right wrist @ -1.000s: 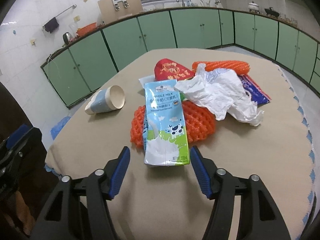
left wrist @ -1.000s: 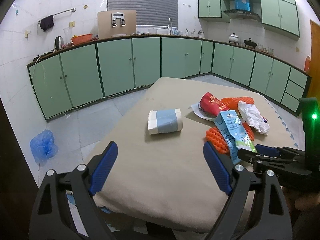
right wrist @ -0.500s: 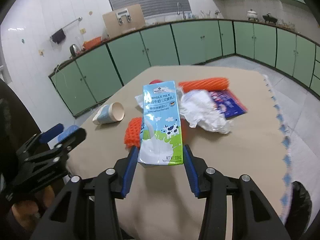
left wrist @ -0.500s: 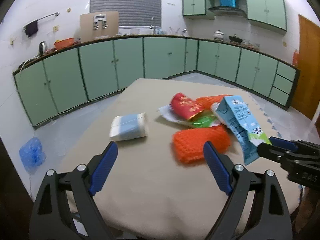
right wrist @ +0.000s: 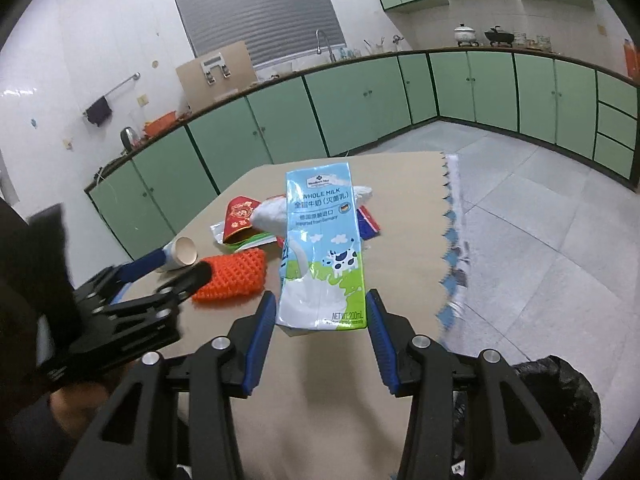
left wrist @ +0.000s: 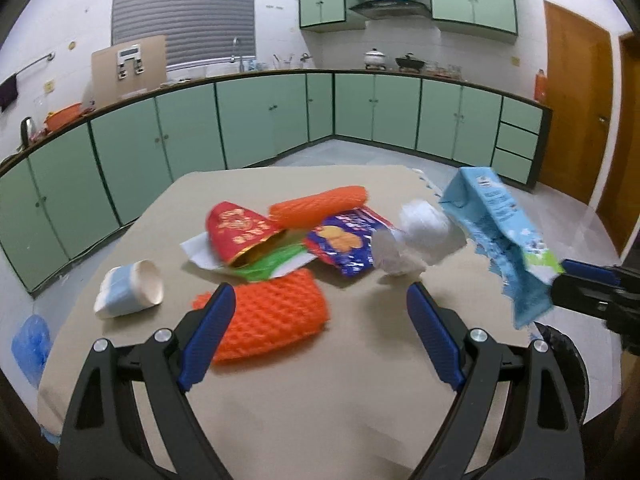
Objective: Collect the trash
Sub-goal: 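Grasp the white plastic bag with the left gripper while the right gripper holds the carton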
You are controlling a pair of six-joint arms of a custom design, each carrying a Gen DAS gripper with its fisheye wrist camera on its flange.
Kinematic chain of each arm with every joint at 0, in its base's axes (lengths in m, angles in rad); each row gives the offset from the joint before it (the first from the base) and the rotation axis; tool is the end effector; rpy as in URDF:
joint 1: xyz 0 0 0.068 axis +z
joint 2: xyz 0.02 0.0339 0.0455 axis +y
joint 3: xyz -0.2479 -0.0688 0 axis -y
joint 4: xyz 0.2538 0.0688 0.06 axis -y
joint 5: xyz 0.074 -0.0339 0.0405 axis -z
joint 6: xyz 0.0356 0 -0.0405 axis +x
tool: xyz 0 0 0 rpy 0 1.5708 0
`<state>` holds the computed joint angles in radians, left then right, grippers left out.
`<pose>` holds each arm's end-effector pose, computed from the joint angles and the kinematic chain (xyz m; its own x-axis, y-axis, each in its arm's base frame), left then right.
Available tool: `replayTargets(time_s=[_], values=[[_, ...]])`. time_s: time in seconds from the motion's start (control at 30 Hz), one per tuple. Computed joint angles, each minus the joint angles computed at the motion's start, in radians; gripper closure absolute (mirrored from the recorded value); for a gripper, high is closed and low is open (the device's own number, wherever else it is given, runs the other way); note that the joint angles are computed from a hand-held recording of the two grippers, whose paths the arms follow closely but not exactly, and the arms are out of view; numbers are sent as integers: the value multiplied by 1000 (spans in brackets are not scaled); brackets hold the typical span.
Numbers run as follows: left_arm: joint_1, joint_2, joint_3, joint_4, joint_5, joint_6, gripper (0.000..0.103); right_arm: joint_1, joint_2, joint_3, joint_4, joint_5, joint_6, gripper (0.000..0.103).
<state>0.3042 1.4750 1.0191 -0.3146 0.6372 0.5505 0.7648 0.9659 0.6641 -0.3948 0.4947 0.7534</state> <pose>0.3157 0.0769 0.2309 -0.4792 0.2902 -0.8283 0.4896 0.8717 0.0222 0.1704 0.1401 0.2317 -0.5748 0.2829 -0.7678 0.0639 0.9510 0.3026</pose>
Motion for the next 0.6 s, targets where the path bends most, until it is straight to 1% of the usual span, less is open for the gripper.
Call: replayTargets(time_s=[0.1,0.17,0.33,0.4,0.5,0.6], values=[[-43,-9,-36,10,-27,-7,18,20,-93,-32,-69,20,24,58],[-71,-22,-55,11,-38,-18,18,27,-129,-42,-101,48,33,58],[-136,-73,-119,21,-51,-35,18,-14,-232,-96,-155,78,48,58],[-162,-81,-134,14,-51,-42,18,-43,-263,-125,-163,75,51,58],[-219,-103,-184,44,-89,-54,18,-101,-313,-175,-164,43,43,58],[-269,-91,-207,74,-129,-82,18,-131,-349,-210,-173,33,43,58]])
